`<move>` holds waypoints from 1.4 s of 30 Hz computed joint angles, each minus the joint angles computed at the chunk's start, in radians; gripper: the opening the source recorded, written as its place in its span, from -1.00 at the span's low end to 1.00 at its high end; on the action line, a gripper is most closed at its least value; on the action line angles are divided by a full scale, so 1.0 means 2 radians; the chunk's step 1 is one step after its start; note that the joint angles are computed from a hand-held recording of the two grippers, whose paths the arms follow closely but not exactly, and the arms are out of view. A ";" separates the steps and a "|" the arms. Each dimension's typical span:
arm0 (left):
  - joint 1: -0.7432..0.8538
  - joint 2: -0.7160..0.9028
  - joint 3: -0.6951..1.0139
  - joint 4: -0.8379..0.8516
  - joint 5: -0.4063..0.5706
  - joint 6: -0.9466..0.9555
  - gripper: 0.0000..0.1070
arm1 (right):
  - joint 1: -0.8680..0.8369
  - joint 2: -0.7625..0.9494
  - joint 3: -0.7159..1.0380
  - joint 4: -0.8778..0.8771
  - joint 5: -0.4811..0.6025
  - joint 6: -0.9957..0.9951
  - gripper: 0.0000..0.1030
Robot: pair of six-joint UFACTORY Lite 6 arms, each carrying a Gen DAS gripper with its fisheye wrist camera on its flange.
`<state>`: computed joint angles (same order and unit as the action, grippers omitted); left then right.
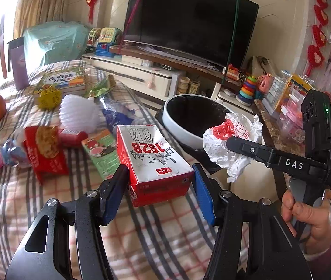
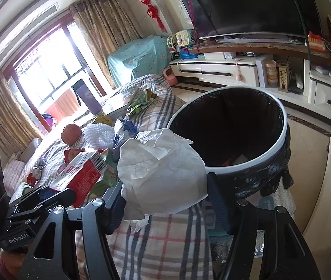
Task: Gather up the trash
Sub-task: 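Carry the carton and plastic bag with both grippers over the black bin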
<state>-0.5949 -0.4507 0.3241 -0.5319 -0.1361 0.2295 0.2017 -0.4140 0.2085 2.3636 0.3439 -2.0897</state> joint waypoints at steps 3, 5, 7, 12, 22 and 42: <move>-0.009 0.038 0.031 0.008 -0.007 -0.005 0.04 | -0.020 0.006 0.011 -0.034 0.001 0.019 0.27; -0.010 0.062 0.051 0.029 -0.008 -0.022 0.04 | -0.036 0.013 0.019 -0.059 0.004 0.032 0.27; -0.012 0.080 0.066 0.045 -0.008 -0.036 0.04 | -0.054 0.021 0.028 -0.081 0.008 0.043 0.27; -0.016 0.125 0.104 0.069 -0.014 -0.056 0.03 | -0.092 0.050 0.055 -0.127 0.019 0.060 0.27; -0.025 0.190 0.174 0.076 -0.011 -0.053 0.03 | -0.124 0.102 0.106 -0.169 0.025 0.071 0.27; -0.016 0.292 0.295 0.085 0.012 -0.043 0.03 | -0.155 0.187 0.187 -0.241 0.020 0.110 0.27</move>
